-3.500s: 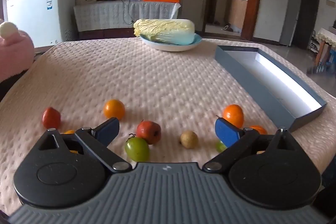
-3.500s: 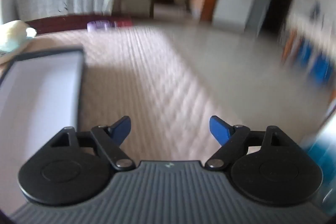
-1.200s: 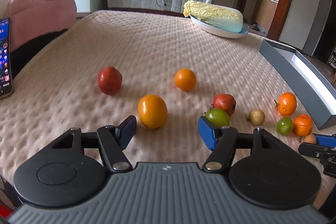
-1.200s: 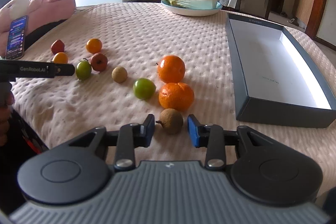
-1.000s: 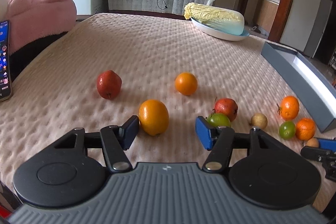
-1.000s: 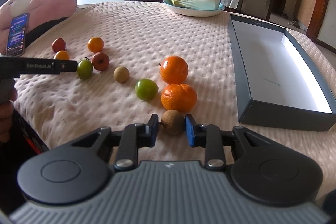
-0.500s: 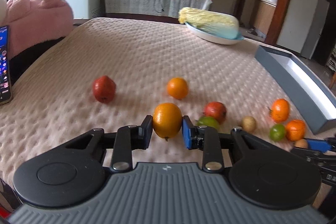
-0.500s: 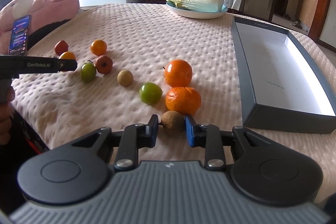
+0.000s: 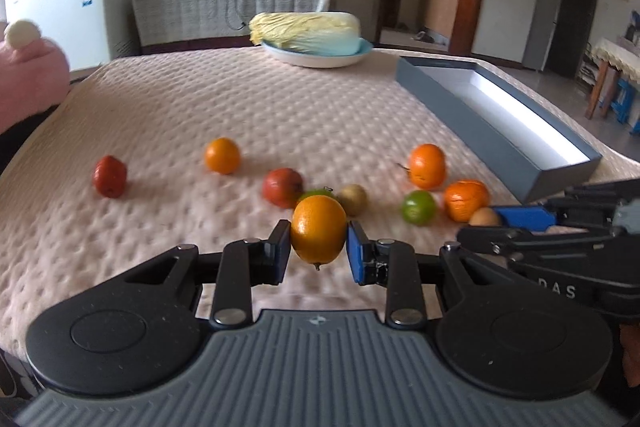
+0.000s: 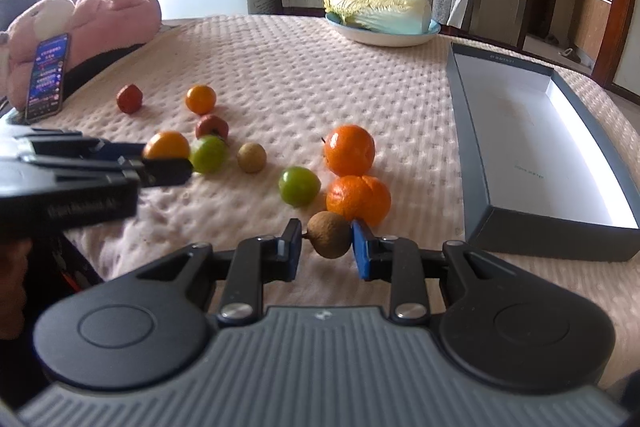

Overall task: Organize fruits
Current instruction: 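Carry the brown fruit with the right gripper over the gray box while the left holds the orange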

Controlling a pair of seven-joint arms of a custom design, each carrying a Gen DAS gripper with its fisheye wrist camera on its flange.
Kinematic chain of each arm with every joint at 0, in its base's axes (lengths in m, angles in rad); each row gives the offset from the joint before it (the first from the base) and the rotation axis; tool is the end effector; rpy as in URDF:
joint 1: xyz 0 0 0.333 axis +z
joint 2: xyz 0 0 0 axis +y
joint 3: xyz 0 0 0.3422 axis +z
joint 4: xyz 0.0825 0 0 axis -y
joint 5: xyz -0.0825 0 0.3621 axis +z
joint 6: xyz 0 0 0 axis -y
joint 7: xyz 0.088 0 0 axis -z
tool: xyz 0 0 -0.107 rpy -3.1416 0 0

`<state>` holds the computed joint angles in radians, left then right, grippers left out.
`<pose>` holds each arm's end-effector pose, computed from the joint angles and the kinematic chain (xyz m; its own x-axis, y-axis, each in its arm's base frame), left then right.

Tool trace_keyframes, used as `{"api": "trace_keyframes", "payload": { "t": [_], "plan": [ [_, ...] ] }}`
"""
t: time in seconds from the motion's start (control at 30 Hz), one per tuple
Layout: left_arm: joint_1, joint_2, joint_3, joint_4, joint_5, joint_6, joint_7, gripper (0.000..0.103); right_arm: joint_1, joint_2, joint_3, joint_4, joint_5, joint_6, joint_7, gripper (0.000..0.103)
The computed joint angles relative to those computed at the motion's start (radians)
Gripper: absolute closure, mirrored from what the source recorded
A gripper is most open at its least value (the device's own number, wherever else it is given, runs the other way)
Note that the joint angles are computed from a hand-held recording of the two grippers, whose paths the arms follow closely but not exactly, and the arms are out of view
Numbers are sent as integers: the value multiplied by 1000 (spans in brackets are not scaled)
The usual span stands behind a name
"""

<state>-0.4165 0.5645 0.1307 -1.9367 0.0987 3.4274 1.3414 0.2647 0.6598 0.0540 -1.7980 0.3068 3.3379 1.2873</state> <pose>0.6383 -0.2143 0.3444 -0.2445 -0.9681 0.0546 -0.5924 0.1046 -0.7988 0.6791 0.1820 0.3202 0.2482 -0.9687 -0.0087 -0.6254 -0.1534 -0.7651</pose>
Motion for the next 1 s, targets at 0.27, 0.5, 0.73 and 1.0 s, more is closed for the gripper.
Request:
{"api": "trace_keyframes", "payload": {
  "t": [0.27, 0.5, 0.73, 1.0],
  "plan": [
    [-21, -3, 3, -3, 2, -13, 7, 68, -84, -22, 85, -42, -19, 57, 9, 72],
    [7, -7, -30, 1, 26, -16, -5, 68, -150, -24, 146, -55, -75, 86, 37, 72],
    [30, -14, -51, -10, 44, 4, -9, 68, -117, -22, 115, -57, -95, 96, 36, 72],
    [31, -15, -46, -13, 35, -1, -18, 68, -156, -21, 162, -56, -116, 133, 58, 72]
  ]
}}
